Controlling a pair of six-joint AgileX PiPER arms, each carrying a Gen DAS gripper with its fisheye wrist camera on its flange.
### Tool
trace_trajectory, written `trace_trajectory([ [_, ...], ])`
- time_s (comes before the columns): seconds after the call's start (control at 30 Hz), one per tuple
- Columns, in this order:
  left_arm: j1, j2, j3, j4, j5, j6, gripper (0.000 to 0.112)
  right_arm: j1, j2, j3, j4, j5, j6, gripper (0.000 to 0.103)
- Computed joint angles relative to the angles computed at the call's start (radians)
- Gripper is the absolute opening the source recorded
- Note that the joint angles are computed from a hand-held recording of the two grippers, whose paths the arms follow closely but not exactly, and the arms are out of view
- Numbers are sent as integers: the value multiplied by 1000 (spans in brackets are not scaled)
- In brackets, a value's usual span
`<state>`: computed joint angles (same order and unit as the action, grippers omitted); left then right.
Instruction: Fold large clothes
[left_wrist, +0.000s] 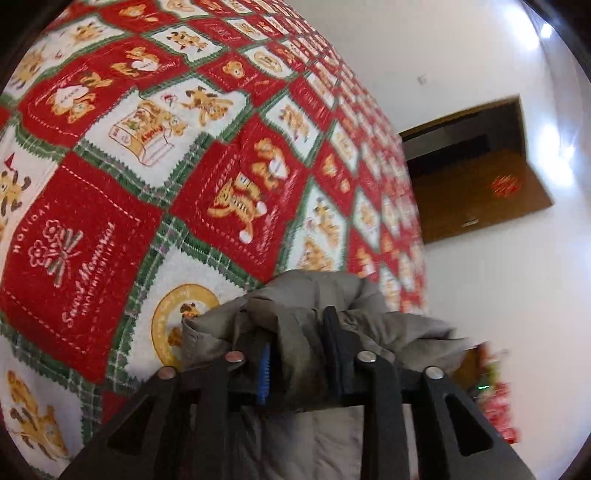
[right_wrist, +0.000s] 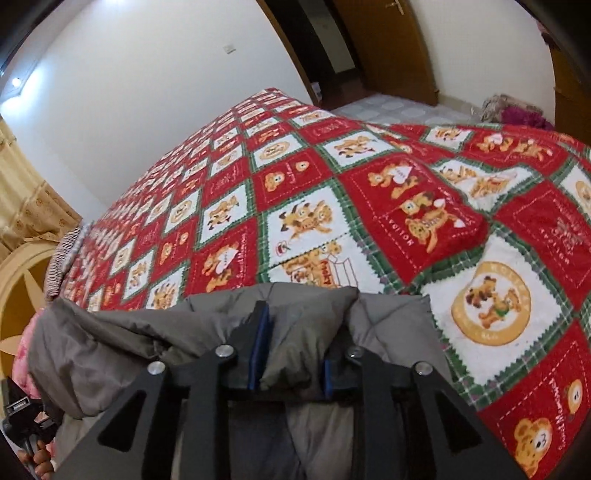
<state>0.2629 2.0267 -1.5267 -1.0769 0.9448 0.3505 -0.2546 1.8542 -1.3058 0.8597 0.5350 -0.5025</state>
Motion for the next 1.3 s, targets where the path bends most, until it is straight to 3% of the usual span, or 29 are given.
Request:
trace_trajectory([
  [0.03,27,-17,15,-44,23,34,37,-26,9,-11,62,49,-44,35],
  [0.07,47,-37,29,-70,36,60,49,-52,17,-19,133,99,-87,43],
  [0.1,68,-78,53,-77,33,82,71,-92,12,-14,212,164,-138,48],
  [0.17,90,-194,116,-33,-50,84,95,-170,-26,21,357,268,-239,82],
  [0.23,119,-264,154,-43,-65,124,95,-240,-117,84,431,311,-317,93],
  [0.27,135,-294,150,-9,-44,102,95,-273,-174,113,438,323,-345,93],
  [0.33,92,-371,160,164,-105,-32,95,-294,-270,135,375,321,-359,86],
  [0.37,29,-425,200,264,-188,-64,95,-276,-321,131,297,313,-354,71],
  [0.43,-95,-456,210,464,-273,-148,95,-182,-387,116,151,285,-336,57],
  [0.57,-400,-436,145,842,-300,-439,95,98,-438,125,-40,148,-288,56],
  [0.63,-477,-375,86,900,-283,-492,95,241,-373,74,-174,85,-198,53],
  [0.73,-582,-256,-24,1111,-292,-636,95,366,-210,-44,-398,56,-28,25],
  [0.87,-630,-120,-111,1434,-271,-850,95,405,-54,-97,-561,-21,140,24],
  [0.93,-609,-63,-140,1464,-274,-882,95,404,-16,-89,-579,-62,166,24],
  [1.03,-547,-38,-110,1344,-368,-836,95,361,20,-86,-404,-74,63,22],
  [1.17,-536,-17,-75,1337,-473,-875,98,355,44,-85,-311,-100,-3,21],
  [1.3,-512,14,-92,1219,-495,-794,101,339,73,-102,-230,-75,-59,20],
])
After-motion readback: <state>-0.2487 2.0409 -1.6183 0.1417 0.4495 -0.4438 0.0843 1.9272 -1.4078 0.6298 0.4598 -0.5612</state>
